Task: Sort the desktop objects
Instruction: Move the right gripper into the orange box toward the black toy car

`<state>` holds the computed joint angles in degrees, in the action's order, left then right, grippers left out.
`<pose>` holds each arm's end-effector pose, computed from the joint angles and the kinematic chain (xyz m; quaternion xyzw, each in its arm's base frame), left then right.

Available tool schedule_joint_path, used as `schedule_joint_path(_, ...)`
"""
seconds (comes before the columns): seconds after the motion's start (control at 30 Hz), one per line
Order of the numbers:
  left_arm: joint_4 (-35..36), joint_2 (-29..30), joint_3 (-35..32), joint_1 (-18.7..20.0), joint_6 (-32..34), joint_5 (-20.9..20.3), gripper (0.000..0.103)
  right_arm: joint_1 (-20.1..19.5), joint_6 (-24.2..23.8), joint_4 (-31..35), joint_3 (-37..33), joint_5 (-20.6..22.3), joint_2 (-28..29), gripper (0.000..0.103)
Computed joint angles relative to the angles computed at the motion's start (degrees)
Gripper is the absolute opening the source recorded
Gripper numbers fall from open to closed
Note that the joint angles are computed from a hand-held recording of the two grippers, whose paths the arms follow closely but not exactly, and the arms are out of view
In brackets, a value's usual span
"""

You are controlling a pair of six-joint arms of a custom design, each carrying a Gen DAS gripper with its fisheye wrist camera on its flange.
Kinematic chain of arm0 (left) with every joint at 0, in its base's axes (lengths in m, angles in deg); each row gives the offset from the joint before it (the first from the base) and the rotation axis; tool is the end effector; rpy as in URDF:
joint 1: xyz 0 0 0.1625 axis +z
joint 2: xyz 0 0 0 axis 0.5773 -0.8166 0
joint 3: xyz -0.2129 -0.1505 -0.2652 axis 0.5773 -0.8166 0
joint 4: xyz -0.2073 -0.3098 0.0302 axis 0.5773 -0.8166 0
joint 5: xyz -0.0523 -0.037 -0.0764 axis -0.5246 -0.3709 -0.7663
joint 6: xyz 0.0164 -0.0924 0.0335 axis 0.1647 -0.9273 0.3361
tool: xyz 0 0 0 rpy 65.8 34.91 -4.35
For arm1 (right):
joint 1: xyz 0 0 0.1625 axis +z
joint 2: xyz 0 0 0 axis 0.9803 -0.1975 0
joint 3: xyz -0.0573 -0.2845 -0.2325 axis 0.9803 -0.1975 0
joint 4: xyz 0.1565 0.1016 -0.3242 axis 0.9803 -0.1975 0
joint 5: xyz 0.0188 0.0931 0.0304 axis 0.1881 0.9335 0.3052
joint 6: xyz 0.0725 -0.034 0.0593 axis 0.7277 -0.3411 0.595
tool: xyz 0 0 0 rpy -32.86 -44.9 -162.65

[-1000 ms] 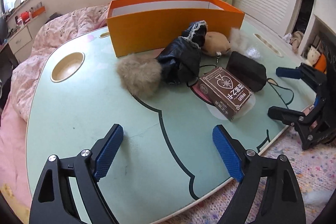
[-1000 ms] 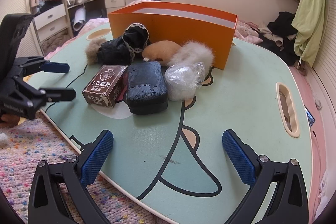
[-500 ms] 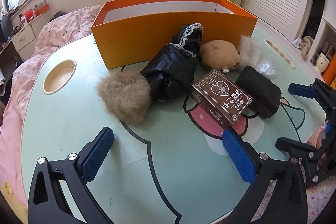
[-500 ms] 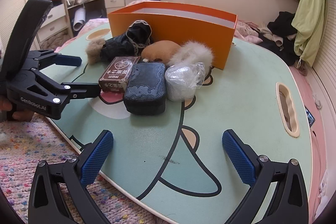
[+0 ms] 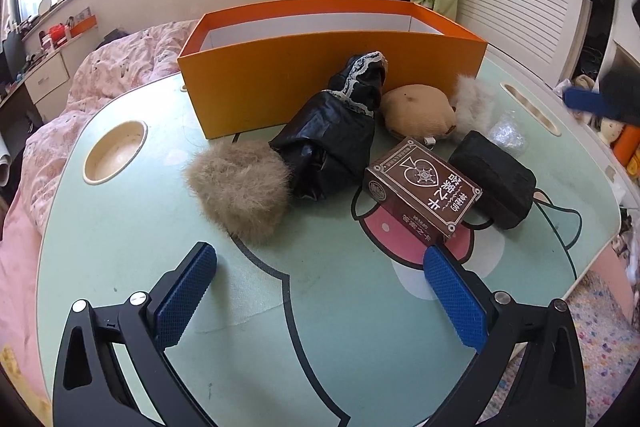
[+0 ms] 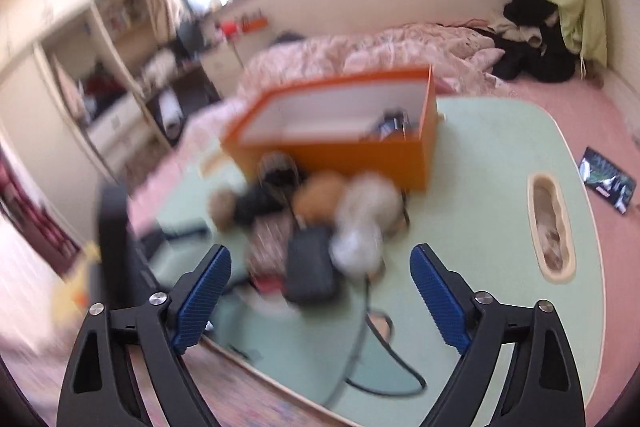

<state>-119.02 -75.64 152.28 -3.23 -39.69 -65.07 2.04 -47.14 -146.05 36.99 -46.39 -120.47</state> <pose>-0.3285 -0.4608 -0.0502 0.1566 0.8656 -0.3224 0.3497 0.0593 -0.5140 0.3322 0.2725 -0.9216 0.2651 0.0785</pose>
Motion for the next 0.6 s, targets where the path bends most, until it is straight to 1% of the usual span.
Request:
schedule_joint_path(0.07, -0.1, 0.1, -0.1, 0.1, 0.1, 0.0, 0.103, 3.3, 8.4, 5.0, -7.5, -1.1, 3.9, 0.082)
schedule_joint_path(0.13, -0.2, 0.0, 0.0, 0.0, 0.2, 0.0, 0.103, 6.2, 14.5, 9.0, -14.9, -3.7, 9.0, 0.075)
schedule_joint_path(0.17, -0.4, 0.0, 0.0, 0.0, 0.3, 0.0, 0.103, 7.8, 16.7, 10.3, -19.0, -6.4, 12.3, 0.073)
schedule_joint_path(0.23, -0.2, 0.1, -0.1, 0.0, 0.2, 0.1, 0.103, 10.4, 20.3, 12.8, -26.4, -13.4, 18.9, 0.063)
schedule_joint_path(0.27, -0.4, 0.2, -0.1, 0.0, 0.3, 0.1, 0.103, 11.1, 22.5, 15.6, -30.3, -16.7, 22.0, 0.059)
schedule_joint_path(0.3, -0.5, 0.2, -0.2, 0.0, 0.4, 0.1, 0.103, 11.2, 25.1, 18.6, -33.4, -18.4, 24.2, 0.052)
schedule_joint_path(0.33, -0.8, 0.3, -0.1, 0.1, 0.6, 0.2, 0.103, 11.0, 27.1, 21.9, -36.1, -18.9, 26.1, 0.048)
schedule_joint_path(0.37, -1.1, 0.4, -0.1, 0.1, 0.7, 0.2, 0.103, 10.8, 28.5, 24.9, -38.4, -19.3, 27.8, 0.048)
schedule_joint_path(0.4, -1.2, 0.5, -0.1, 0.1, 0.8, 0.2, 0.103, 10.8, 29.7, 26.0, -39.6, -20.7, 29.0, 0.048)
schedule_joint_path(0.43, -1.3, 0.5, -0.1, 0.1, 0.9, 0.3, 0.103, 11.2, 30.4, 25.1, -40.0, -23.6, 30.1, 0.048)
schedule_joint_path(0.47, -1.5, 0.5, -0.1, 0.1, 1.0, 0.3, 0.103, 11.9, 30.7, 22.8, -39.9, -27.3, 31.0, 0.048)
schedule_joint_path(0.53, -1.8, 0.6, 0.0, 0.1, 1.1, 0.3, 0.103, 13.0, 30.4, 19.2, -39.7, -33.5, 32.4, 0.048)
schedule_joint_path(0.6, -2.3, 0.6, 0.2, 0.1, 1.4, 0.3, 0.103, 13.8, 30.2, 18.5, -40.7, -37.5, 34.1, 0.048)
